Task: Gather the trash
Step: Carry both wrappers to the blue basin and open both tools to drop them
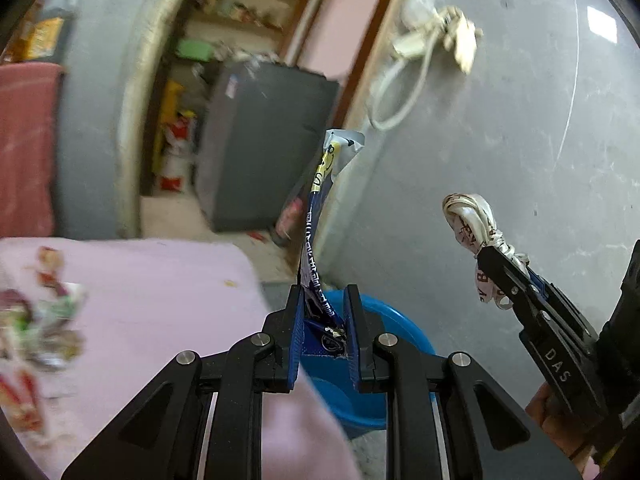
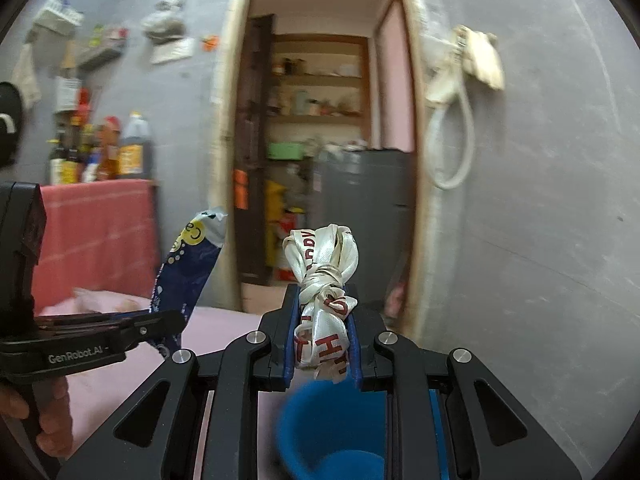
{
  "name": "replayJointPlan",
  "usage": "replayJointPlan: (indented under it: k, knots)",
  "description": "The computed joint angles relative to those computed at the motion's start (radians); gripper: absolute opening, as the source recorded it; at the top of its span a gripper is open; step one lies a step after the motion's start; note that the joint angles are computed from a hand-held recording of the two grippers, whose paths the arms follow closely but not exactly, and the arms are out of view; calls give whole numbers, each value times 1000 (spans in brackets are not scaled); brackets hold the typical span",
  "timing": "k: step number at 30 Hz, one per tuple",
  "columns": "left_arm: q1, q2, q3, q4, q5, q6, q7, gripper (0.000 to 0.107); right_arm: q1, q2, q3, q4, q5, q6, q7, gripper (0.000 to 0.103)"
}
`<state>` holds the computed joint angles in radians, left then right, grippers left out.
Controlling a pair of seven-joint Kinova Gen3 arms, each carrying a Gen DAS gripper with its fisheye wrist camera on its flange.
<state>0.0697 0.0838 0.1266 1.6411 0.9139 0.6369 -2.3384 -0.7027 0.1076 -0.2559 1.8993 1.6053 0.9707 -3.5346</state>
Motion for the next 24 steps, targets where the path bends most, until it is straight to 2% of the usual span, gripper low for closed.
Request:
replayJointPlan:
  k: [3, 5, 7, 8, 12, 14, 21, 24]
  knots:
    - [86, 102, -32, -116, -122, 38, 120, 16, 36, -4, 21, 48, -12, -24, -42, 19]
    - [174, 172, -104, -208, -192, 102, 201, 16, 67, 7, 36, 58, -29, -65, -65, 19]
    - [215, 243, -130, -301, -253, 161, 283, 16, 84, 15, 42, 71, -39, -89, -84, 19]
    - [226, 263, -125, -331, -287, 180, 323, 16, 92, 20, 45, 79, -41, -98, -99, 19]
    - [187, 375, -18, -473, -447, 270, 479, 16, 121, 38, 58, 92, -62, -160, -139, 22]
    - [169, 401, 32, -495, -515, 280, 531, 17, 131, 46, 63, 99, -77, -187, -146, 23]
    - [186, 497, 54, -613, -610, 378, 619, 18, 166, 61, 86, 107, -119, -282, -134, 25]
    - [176, 508, 61, -619, -614, 393, 611, 24, 176, 70, 95, 101, -133, -311, -136, 28]
